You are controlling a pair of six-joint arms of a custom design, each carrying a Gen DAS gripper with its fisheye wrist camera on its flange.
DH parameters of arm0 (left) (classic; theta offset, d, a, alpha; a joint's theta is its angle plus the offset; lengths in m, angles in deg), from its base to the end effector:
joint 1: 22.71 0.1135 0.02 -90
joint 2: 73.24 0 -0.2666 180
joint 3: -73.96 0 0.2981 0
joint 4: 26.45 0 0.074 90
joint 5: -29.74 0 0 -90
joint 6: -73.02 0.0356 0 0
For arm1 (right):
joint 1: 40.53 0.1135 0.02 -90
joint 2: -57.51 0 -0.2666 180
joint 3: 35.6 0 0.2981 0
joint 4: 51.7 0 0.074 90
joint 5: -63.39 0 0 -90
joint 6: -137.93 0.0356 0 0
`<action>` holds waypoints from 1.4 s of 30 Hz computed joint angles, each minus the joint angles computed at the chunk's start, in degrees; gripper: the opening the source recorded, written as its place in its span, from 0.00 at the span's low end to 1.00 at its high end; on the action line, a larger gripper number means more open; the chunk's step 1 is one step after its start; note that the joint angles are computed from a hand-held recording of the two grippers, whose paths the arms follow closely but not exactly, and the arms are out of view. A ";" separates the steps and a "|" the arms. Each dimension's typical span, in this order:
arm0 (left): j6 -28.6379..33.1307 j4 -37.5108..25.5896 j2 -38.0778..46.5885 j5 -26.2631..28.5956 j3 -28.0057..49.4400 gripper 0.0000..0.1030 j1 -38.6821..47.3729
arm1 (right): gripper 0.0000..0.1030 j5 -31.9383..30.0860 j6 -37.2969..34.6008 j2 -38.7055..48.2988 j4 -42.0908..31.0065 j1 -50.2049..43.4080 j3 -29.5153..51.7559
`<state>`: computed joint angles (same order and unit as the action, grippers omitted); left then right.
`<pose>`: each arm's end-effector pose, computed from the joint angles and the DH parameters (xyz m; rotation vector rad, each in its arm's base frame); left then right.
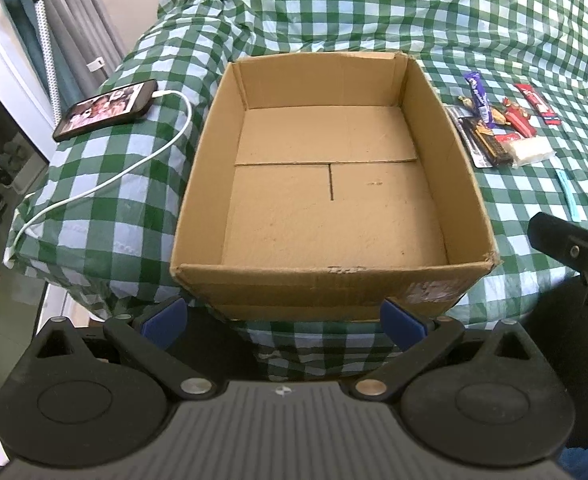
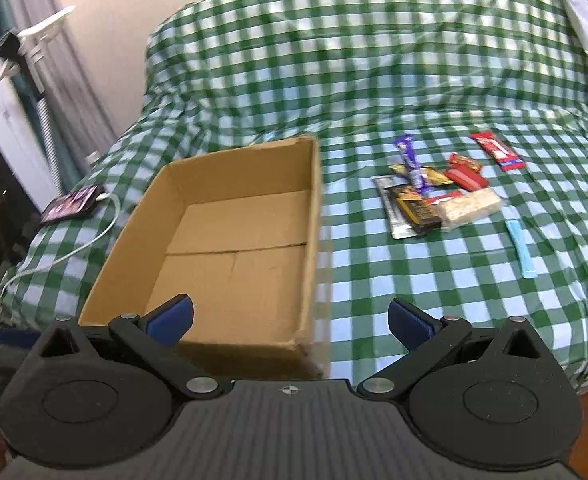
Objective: Organize snacks
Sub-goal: 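Grasp the cream cracker bar with the right tool while the left grasps the dark cracker packet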
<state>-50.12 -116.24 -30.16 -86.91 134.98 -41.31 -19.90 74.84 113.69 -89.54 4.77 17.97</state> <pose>0.1395 -0.0301 0.2869 -0.4321 2.5996 0.3777 0.1806 0.1766 0.2505 -0.3096 2.3065 0.5225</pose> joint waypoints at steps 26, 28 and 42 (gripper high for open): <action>6.89 10.44 20.22 -1.32 9.74 1.00 4.71 | 1.00 -4.73 -7.59 29.25 16.39 -29.58 7.94; 7.23 11.00 22.53 -1.13 11.40 1.00 4.67 | 1.00 -4.71 -9.67 36.84 18.81 -30.70 12.53; 9.49 17.37 40.70 2.79 27.25 1.00 1.43 | 0.45 -7.25 1.50 74.29 11.02 -32.16 49.04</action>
